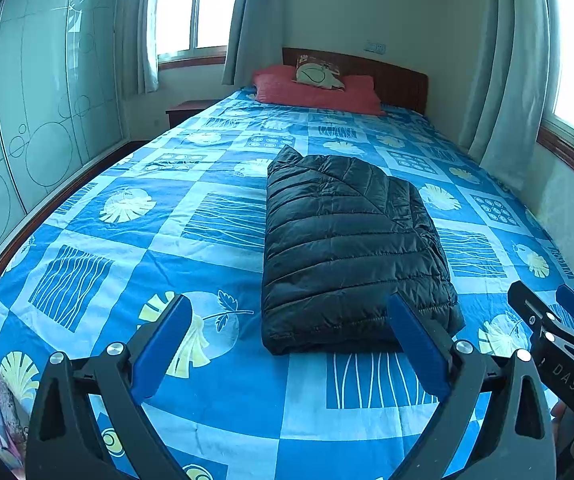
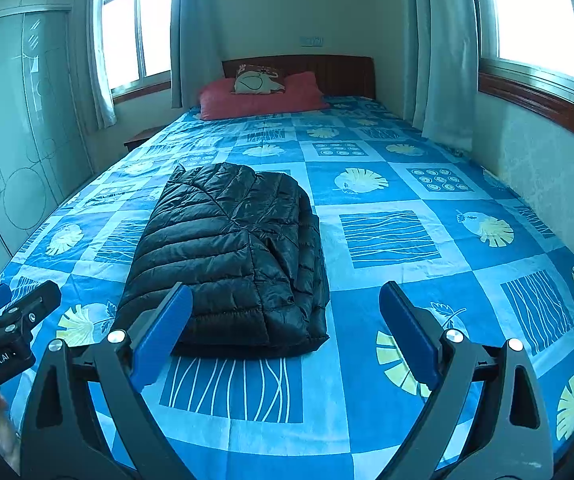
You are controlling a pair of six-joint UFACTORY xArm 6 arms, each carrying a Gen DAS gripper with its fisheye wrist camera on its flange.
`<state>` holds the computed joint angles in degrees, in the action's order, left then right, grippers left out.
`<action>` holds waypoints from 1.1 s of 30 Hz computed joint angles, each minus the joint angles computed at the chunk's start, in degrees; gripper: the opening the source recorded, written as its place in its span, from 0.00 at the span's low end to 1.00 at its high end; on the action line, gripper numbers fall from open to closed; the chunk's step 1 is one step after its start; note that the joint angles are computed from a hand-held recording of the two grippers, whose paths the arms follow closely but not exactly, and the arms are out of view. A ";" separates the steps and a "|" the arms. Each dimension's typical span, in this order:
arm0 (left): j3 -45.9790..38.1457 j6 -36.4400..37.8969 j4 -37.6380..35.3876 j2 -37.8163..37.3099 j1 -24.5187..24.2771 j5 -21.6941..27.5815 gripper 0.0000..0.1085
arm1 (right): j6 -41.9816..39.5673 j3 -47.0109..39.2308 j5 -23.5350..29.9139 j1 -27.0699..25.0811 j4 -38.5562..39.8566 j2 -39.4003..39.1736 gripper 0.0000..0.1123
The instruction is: Fold large clothes
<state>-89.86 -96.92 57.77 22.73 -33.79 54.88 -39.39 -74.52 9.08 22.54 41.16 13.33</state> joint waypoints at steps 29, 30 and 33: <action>0.54 -0.82 -0.25 -0.05 0.32 -0.99 0.90 | 0.15 0.00 -0.08 0.37 0.05 0.10 0.84; 0.48 -0.73 -0.20 -0.02 0.29 -0.85 0.90 | 0.25 0.04 -0.15 0.39 -0.04 0.09 0.84; 0.35 -0.50 0.16 0.08 0.14 -0.54 0.90 | -0.03 0.00 -0.14 0.41 0.29 0.11 0.84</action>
<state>-89.51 -97.42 57.93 22.80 -33.65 54.33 -39.42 -74.52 8.94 22.95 41.44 13.44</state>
